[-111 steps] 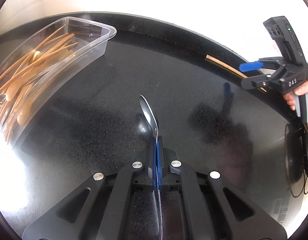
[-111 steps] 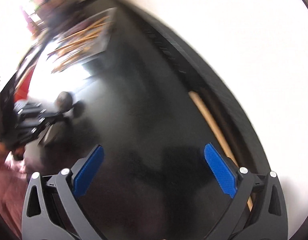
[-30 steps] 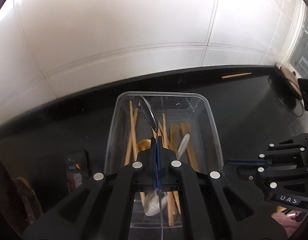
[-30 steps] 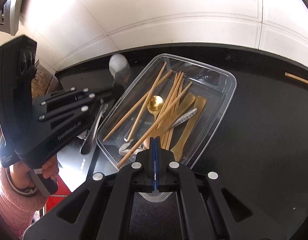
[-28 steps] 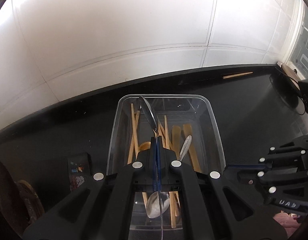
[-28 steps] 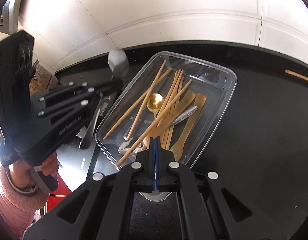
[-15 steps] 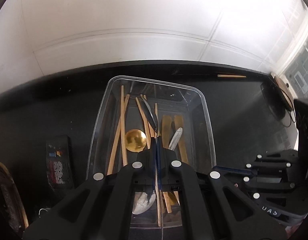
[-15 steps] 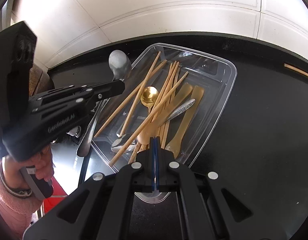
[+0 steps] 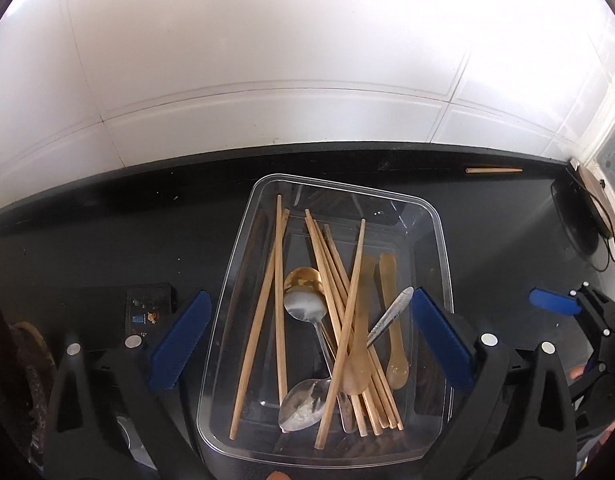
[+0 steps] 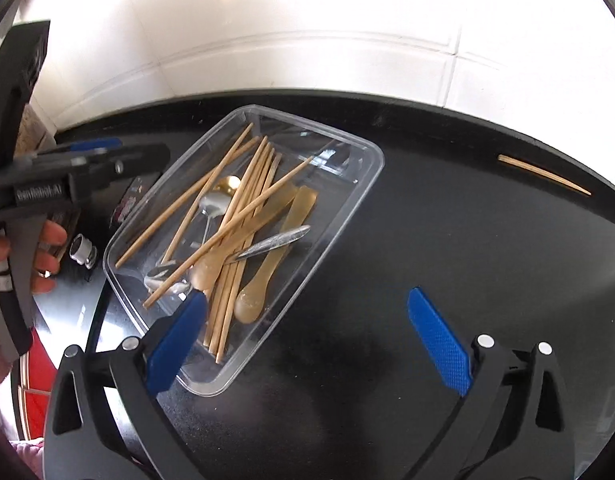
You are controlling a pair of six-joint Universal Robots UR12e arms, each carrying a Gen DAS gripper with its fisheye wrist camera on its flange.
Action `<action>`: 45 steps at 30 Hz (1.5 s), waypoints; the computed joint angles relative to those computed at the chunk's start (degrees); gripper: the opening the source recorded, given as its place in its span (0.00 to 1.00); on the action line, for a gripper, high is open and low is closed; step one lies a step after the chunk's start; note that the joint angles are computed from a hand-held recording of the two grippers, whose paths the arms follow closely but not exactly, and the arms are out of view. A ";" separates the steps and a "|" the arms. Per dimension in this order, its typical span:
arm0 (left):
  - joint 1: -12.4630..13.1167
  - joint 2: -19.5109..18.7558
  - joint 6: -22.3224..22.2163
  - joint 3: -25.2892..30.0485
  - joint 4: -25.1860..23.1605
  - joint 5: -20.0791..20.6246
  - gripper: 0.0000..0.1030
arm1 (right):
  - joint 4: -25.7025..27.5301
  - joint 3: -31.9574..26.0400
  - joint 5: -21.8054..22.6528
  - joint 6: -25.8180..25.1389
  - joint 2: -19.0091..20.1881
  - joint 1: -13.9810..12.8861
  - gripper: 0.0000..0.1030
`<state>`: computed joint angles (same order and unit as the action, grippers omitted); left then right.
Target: Organize utensils
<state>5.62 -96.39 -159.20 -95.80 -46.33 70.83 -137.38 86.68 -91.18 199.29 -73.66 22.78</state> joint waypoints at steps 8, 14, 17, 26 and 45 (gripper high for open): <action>-2.30 2.41 -0.20 -2.19 2.37 5.12 0.95 | -0.90 2.36 1.24 -2.09 -1.33 -1.05 0.94; -5.50 3.99 -2.00 -3.89 2.06 6.83 0.95 | -1.50 6.68 2.54 -2.93 -4.36 -3.53 0.94; -7.62 4.66 -5.11 -4.89 3.77 7.98 0.95 | -1.40 9.52 3.15 -3.47 -6.68 -5.38 0.94; -15.35 4.31 -14.83 -5.92 6.25 12.86 0.95 | -2.33 17.33 3.84 -4.71 -13.02 -11.76 0.94; -27.98 0.05 -26.70 -4.90 2.09 22.47 0.95 | -1.72 28.74 4.51 -12.17 -22.37 -22.38 0.94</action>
<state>-22.35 -96.34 -185.90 -100.70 -44.24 93.29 -139.11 115.42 -86.66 187.11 -96.03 0.39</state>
